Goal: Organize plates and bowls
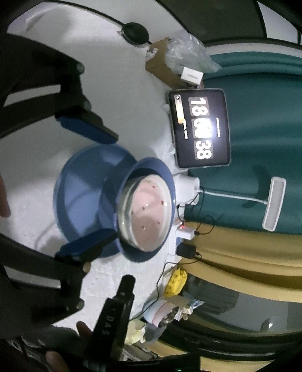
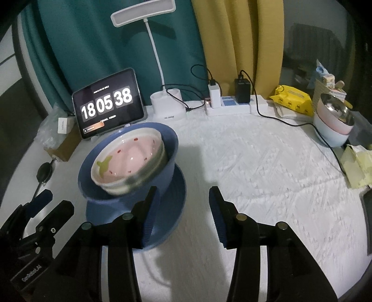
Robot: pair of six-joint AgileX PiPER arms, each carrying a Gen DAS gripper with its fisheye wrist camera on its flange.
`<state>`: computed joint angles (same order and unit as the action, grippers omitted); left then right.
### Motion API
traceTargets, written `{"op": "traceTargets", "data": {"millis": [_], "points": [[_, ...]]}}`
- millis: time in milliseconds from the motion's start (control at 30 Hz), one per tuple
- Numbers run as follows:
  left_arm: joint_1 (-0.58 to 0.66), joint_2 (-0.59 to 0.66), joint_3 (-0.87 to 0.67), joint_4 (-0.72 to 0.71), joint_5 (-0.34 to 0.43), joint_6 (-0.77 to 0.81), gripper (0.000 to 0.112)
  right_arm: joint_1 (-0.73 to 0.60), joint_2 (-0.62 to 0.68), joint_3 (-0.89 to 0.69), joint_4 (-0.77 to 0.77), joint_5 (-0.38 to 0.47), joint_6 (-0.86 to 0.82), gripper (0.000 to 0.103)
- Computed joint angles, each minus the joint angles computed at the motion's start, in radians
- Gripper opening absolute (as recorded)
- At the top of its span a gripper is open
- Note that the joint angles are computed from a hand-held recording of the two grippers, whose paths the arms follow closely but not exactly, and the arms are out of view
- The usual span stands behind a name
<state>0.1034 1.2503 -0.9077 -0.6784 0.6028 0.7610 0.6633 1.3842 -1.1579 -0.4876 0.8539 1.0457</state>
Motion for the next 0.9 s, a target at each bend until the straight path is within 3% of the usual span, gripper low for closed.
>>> {"op": "traceTargets", "data": {"millis": [467, 800, 900], "points": [[0.016, -0.213, 0.142, -0.078, 0.017, 0.052, 0.080, 0.133, -0.174, 0.149, -0.116, 0.073, 0.168, 0.047], [0.008, -0.337, 0.173, -0.058, 0.064, 0.027, 0.081, 0.319, -0.279, 0.182, -0.264, 0.263, 0.325, 0.047], [-0.023, -0.382, 0.181, -0.005, 0.042, -0.024, 0.094, 0.397, -0.300, 0.168, -0.316, 0.357, 0.366, 0.047]]}}
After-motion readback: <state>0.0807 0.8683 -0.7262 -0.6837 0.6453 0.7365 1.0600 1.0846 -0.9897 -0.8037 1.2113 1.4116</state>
